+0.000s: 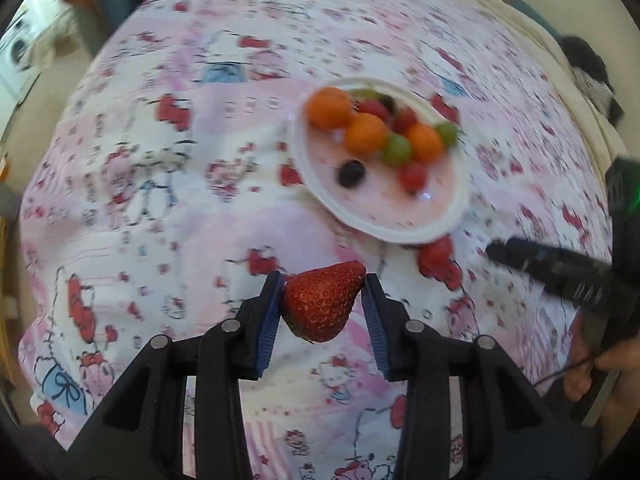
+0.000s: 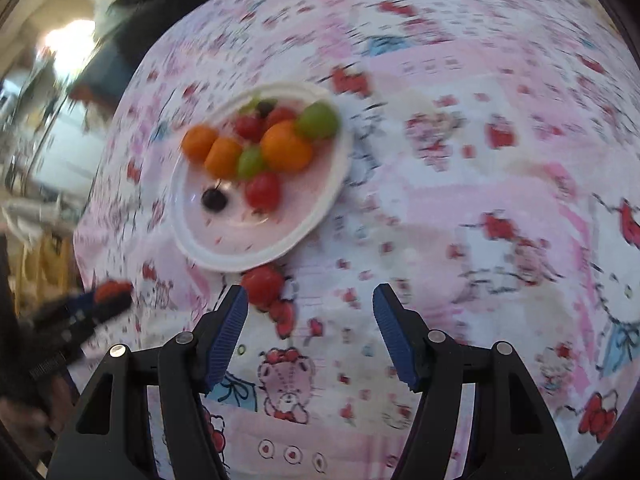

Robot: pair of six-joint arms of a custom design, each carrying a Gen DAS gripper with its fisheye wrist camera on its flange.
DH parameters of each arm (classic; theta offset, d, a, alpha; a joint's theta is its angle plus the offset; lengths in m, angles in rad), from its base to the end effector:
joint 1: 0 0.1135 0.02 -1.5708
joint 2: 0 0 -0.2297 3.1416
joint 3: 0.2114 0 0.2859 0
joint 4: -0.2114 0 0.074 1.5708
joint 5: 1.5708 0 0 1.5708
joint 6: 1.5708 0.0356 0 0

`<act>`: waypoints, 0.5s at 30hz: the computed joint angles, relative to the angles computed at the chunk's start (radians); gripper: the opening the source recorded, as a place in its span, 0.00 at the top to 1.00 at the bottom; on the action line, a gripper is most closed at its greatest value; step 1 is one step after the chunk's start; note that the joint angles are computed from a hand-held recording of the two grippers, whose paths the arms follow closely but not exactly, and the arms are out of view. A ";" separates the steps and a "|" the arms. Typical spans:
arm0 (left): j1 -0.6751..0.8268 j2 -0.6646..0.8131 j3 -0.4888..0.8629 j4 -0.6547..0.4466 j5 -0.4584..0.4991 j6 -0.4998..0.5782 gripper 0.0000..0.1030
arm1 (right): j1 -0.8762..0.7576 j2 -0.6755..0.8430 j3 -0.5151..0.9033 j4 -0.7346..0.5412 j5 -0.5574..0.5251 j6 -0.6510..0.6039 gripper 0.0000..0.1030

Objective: Organize fruits
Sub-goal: 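Grasp a strawberry with the left gripper while the right gripper grasps a red tomato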

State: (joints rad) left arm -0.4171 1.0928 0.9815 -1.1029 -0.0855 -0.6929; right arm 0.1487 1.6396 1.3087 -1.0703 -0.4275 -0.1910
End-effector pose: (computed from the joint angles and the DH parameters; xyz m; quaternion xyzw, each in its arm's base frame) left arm 0.2179 -0.0932 0.2434 -0.1427 0.9729 -0.0576 0.1728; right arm 0.3317 0.0646 0.2037 -0.1823 0.9567 0.2096 0.0872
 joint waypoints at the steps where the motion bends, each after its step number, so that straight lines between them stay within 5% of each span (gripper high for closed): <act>1: 0.005 -0.008 -0.006 0.002 -0.006 -0.002 0.65 | 0.018 0.002 -0.005 0.005 0.011 -0.010 0.34; 11: 0.052 -0.026 -0.033 0.009 -0.030 0.008 0.65 | 0.231 0.032 -0.060 0.103 0.202 -0.073 0.37; 15: 0.068 -0.021 -0.033 0.021 -0.017 0.011 0.65 | 0.253 0.049 -0.043 0.126 0.220 -0.068 0.52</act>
State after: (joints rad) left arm -0.3487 1.0717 0.9482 -1.0822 -0.1020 -0.6817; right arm 0.4018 1.6883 1.2659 -0.9443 -0.2071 -0.2594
